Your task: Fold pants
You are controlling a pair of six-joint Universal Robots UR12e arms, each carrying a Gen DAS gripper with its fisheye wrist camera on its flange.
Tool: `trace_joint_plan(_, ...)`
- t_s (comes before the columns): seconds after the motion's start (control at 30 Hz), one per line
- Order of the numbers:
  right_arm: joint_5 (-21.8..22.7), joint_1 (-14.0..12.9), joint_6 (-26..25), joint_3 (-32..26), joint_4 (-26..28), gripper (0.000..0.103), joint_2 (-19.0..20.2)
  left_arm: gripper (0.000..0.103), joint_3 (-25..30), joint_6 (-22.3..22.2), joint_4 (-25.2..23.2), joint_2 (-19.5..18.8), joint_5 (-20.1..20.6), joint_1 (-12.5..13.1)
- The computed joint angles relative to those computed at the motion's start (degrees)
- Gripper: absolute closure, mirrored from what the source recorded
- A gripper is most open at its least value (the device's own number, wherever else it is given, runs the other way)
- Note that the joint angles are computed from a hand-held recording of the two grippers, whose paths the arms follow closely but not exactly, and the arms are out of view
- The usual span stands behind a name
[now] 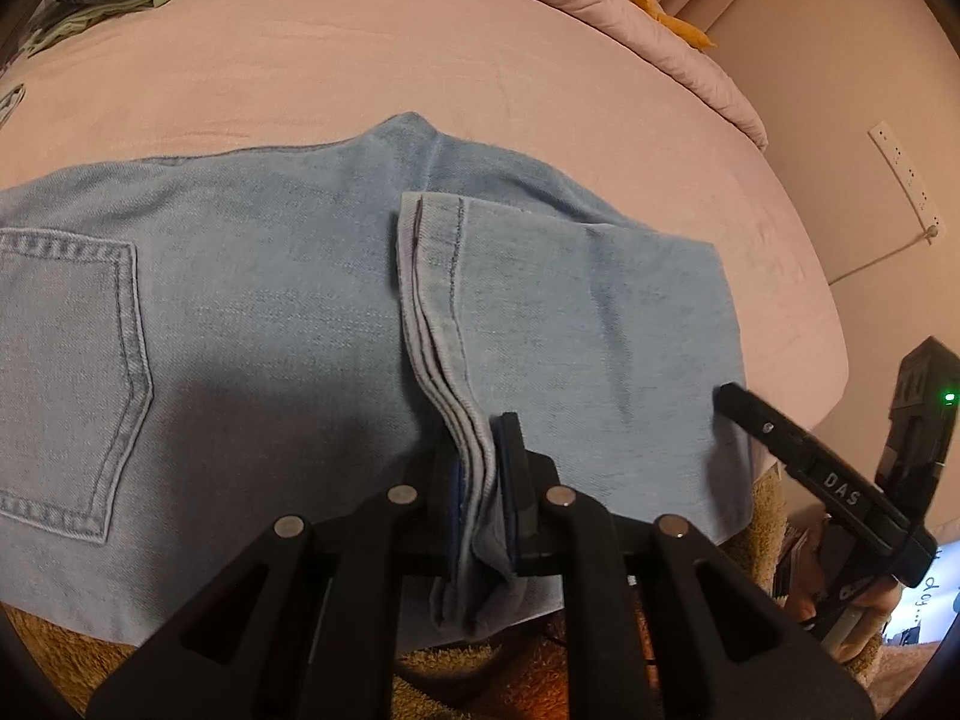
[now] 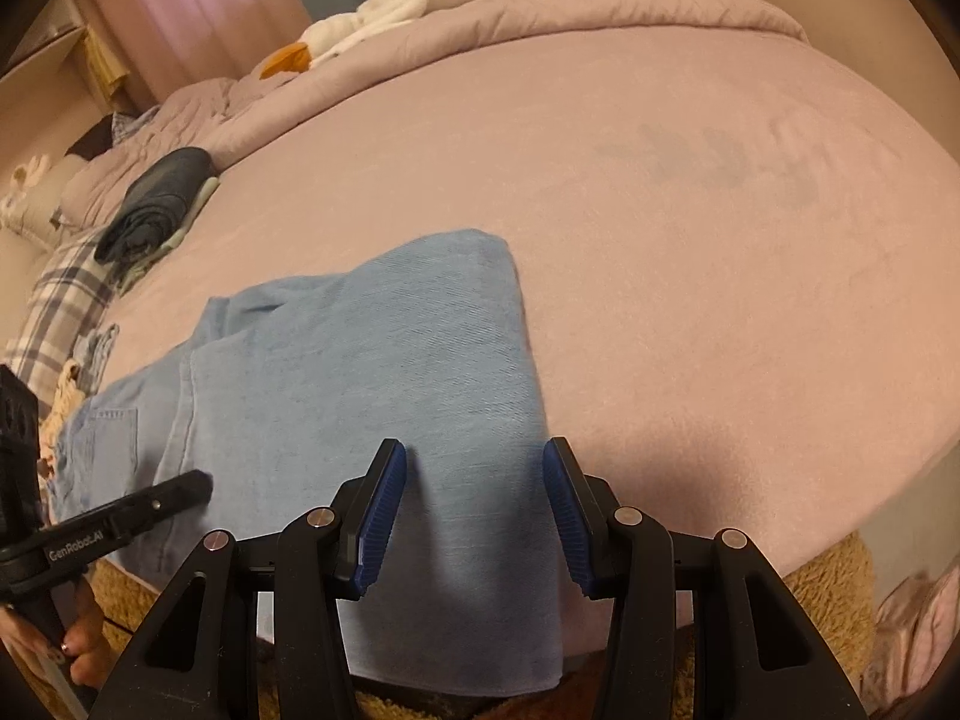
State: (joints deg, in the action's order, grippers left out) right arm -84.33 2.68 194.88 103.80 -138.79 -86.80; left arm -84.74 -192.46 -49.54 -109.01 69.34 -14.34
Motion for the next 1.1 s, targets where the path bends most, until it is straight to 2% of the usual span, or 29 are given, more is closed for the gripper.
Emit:
trace_joint_plan(0.1,2.5,-0.9,0.3,0.5,0.4,0.05,-0.1,0.09,0.2,-0.1,0.2,-0.2,0.3,-0.3)
trace_joint_plan(0.27,2.9,-0.8,-0.5,0.5,0.2,0.046,-0.1,0.09,0.6,-0.6,0.3,-0.4,0.4,-0.5)
trace_joint_plan(0.37,5.4,-1.4,-1.3,1.0,-1.2,0.041,0.1,0.091,0.1,-0.5,0.7,-0.2,0.1,-0.4)
trace_joint_plan(0.53,7.0,-1.5,-2.6,1.2,-4.2,0.04,1.0,0.091,-0.4,-1.2,1.2,0.0,-0.7,-0.2)
trace_joint_plan(0.6,7.7,-1.6,-2.0,1.5,-6.3,0.045,1.5,0.09,-0.4,-1.2,1.3,0.0,-0.8,-0.1)
trace_joint_plan(0.67,5.9,-1.2,-1.5,1.2,-6.9,0.07,1.8,0.09,-0.5,-1.1,1.4,0.0,-1.0,0.0)
trace_joint_plan(0.73,7.4,-1.5,0.1,1.3,-7.9,0.083,1.7,0.09,-0.6,-1.4,1.6,0.0,-1.3,0.1)
trace_joint_plan(0.8,7.0,-1.4,2.4,1.2,-9.2,0.087,1.7,0.09,-0.6,-1.4,1.9,-0.1,-1.6,0.1)
trace_joint_plan(0.9,6.4,-1.0,2.4,1.0,-13.5,0.09,1.3,0.089,-0.3,-2.3,2.0,-0.4,-1.6,0.0)
trace_joint_plan(0.97,6.5,-0.8,1.4,0.0,-14.5,0.092,1.5,0.088,0.6,-2.7,1.6,-0.8,-1.8,-0.1)
trace_joint_plan(1.07,-0.6,1.0,0.0,-2.2,-15.9,0.094,2.7,0.085,1.4,-3.4,1.9,-1.5,-2.7,-0.3)
trace_joint_plan(1.1,-1.3,1.0,0.3,-2.5,-15.8,0.094,3.0,0.083,1.4,-3.2,2.1,-1.6,-2.0,-0.5)
